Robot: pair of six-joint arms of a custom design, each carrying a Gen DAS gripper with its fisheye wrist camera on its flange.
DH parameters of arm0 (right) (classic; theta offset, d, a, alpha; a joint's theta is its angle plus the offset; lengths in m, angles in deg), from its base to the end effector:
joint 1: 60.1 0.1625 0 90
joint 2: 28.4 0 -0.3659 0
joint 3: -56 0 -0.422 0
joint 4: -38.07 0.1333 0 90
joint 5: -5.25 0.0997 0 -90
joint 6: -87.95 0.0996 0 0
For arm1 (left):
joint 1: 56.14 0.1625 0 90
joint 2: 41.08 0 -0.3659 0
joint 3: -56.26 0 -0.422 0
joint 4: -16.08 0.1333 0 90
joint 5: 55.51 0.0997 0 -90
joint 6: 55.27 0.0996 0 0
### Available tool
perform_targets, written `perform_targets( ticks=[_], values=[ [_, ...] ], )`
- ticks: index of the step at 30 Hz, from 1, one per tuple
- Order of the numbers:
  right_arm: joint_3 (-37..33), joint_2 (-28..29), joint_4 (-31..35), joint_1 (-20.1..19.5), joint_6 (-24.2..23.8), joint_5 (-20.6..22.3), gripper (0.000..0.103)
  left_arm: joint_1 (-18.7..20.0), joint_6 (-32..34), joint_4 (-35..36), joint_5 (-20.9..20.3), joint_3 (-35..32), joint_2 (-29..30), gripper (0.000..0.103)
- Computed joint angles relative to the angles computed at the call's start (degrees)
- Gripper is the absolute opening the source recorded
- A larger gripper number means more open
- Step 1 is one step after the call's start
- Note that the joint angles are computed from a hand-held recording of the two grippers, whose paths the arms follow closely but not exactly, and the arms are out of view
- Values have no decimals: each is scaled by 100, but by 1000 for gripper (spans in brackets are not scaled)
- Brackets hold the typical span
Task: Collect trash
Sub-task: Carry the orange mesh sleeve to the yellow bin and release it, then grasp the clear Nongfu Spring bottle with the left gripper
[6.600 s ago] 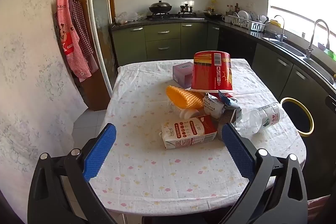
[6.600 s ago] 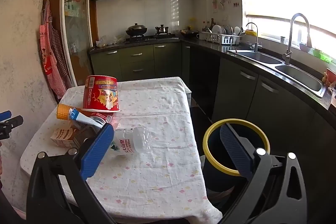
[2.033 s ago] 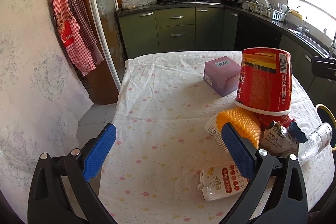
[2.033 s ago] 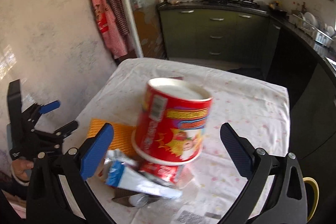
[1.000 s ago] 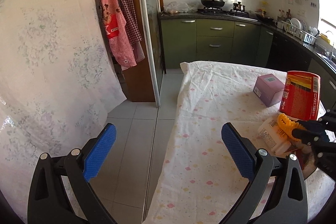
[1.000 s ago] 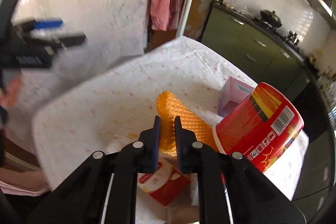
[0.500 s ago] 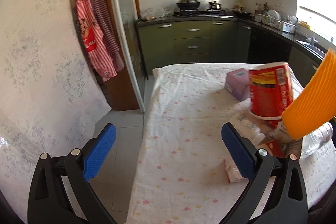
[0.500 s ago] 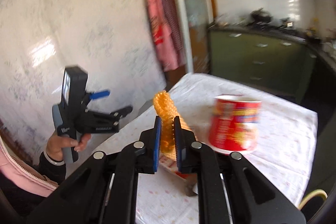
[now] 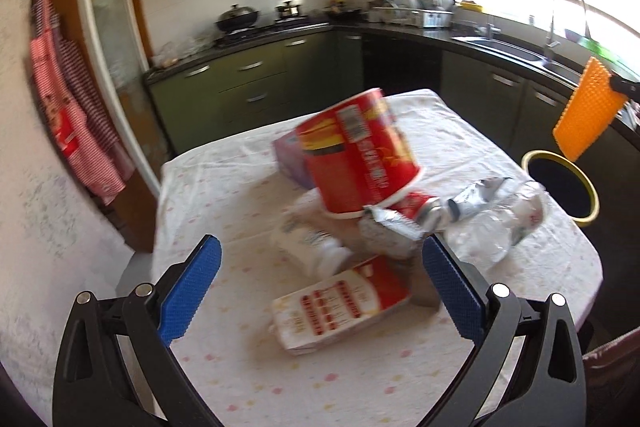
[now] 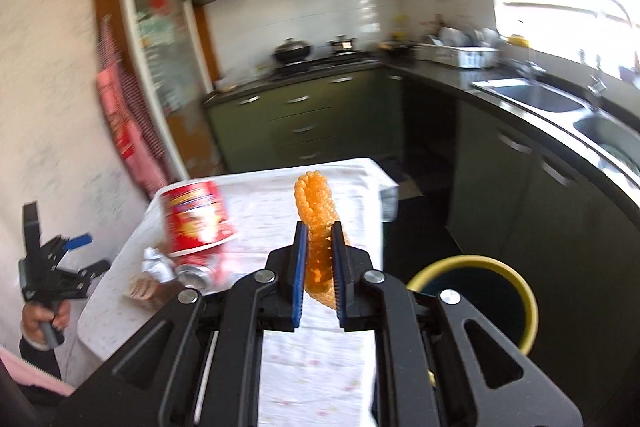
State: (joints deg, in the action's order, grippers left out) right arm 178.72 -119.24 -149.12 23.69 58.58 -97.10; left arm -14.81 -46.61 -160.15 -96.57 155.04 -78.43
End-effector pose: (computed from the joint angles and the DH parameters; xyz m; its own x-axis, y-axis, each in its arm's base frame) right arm 0.0591 -0.4923 0.3554 -0.8502 0.0568 0.5235 -0.4266 0.5085 -0.7480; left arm -0.3209 -0.5597 -0.0037 -0.5610 0.3714 -0.7398 0.7750 0.5498 -0.3116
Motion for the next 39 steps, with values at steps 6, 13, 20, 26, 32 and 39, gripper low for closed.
perform_targets(
  ticks=[6,13,20,26,32,39],
  values=[
    [23,-128,-142,-571,-84,275,12,-127,183,100,-450,-241,251,99],
    [-244,217,-286,-993,-24,-411,12,-263,797,-66,-791,-283,424,99],
    [-682,684,-235,-1509,420,-655,56,-302,1332,101,-1363,-396,575,99],
    [-539,552,-114,-1663,396,-345,57,-152,1848,1032,-2312,-970,837,99],
    [-406,430,-12,-1695,356,-196,59,151,2057,2898,-3216,-2212,1352,99],
    [-352,336,240,-1844,350,17,61,330,2063,4316,-3347,-3314,1972,95]
  ],
)
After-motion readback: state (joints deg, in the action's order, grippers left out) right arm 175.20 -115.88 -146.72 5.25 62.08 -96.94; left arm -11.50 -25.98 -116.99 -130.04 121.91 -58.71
